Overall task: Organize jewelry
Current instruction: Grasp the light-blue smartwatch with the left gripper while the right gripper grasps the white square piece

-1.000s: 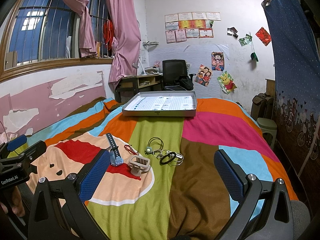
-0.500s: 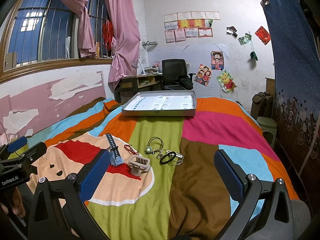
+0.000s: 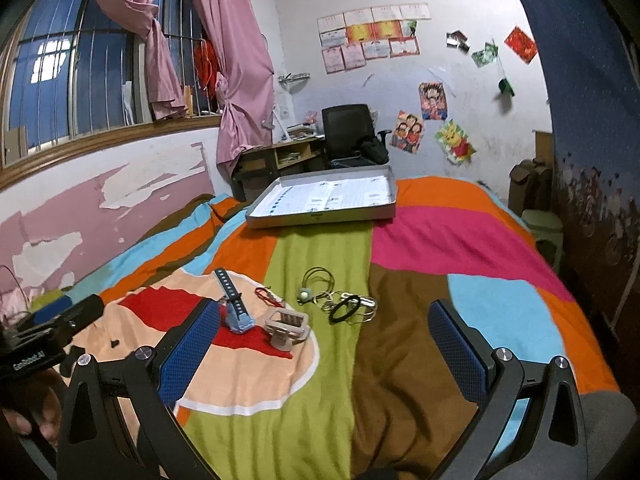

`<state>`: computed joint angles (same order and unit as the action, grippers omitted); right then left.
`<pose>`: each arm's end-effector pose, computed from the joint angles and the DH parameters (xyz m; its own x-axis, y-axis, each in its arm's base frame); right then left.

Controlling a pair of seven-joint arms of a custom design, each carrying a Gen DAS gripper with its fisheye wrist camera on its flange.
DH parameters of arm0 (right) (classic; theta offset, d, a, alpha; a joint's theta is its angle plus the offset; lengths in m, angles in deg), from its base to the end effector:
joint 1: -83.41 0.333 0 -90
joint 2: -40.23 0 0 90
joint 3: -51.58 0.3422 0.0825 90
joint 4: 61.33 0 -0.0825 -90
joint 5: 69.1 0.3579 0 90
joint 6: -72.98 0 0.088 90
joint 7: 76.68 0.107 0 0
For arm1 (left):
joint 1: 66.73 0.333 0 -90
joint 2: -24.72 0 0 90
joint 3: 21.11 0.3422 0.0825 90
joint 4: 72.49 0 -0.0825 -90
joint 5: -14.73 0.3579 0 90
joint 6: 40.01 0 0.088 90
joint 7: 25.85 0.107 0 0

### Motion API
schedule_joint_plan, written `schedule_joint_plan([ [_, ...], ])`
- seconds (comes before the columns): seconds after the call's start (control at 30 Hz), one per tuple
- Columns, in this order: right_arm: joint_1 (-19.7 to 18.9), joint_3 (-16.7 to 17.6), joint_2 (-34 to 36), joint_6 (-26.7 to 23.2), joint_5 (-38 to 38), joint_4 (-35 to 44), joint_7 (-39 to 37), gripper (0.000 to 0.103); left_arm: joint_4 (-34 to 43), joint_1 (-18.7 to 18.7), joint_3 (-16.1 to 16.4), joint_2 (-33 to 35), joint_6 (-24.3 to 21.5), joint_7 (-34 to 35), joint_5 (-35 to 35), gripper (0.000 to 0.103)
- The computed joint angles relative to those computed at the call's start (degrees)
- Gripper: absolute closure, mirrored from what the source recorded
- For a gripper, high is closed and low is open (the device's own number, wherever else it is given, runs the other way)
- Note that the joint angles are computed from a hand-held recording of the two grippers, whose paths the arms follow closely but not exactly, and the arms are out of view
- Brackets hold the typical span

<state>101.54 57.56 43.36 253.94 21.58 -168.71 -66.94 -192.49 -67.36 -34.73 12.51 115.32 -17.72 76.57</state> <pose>0.5517 0.1469 0.5837 0.3293 -0.9290 -0.1692 -0.3879 0.0303 -0.9212 0.4826 -0.1670 0.6242 0.2627 -0.9582 0.1134 -0.4110 -0.2175 -0.8853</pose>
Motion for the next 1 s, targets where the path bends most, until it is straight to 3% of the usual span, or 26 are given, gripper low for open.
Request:
schedule_joint_plan([
  [0.07,-0.06,-0.19,0.76,-0.66,-5.17,0.15,4.66,0.001,1.98,-0.82,1.64,2.20,0.22,6.27,-5.46,0.000],
  [0.23,-1.16,-1.91,4.43,-6.47,-30.28,2.32,27.17,0.001,6.67,-2.55,5.03,8.18,1.16,23.51,-23.65,0.000],
  [0.43,-4.21,-3.68,15.24,-28.78,-51.79,18.21,42.08,0.001,14.12,-2.12,5.78,17.29,1.02,42.27,-40.34,0.000],
  [0.7,-7.46,0.03,28.63,-43.57,-60.93,35.62,44.72,0.001,20.24,0.97,2.70,25.44,1.42,62.47,-57.05,0.001],
  [0.8,-7.31,0.49,32.74,-47.44,-63.53,40.91,44.24,0.002,23.02,1.00,2.29,27.99,0.20,67.18,-58.41,0.009],
  [0.87,-7.30,0.75,35.30,-50.24,-64.65,44.67,44.22,0.006,24.91,1.04,2.08,29.76,-1.50,69.47,-59.33,0.020],
  [1.0,-6.50,0.96,39.26,-53.48,-67.12,50.34,42.99,0.018,27.45,2.44,0.75,32.61,-3.73,73.42,-64.06,0.032],
])
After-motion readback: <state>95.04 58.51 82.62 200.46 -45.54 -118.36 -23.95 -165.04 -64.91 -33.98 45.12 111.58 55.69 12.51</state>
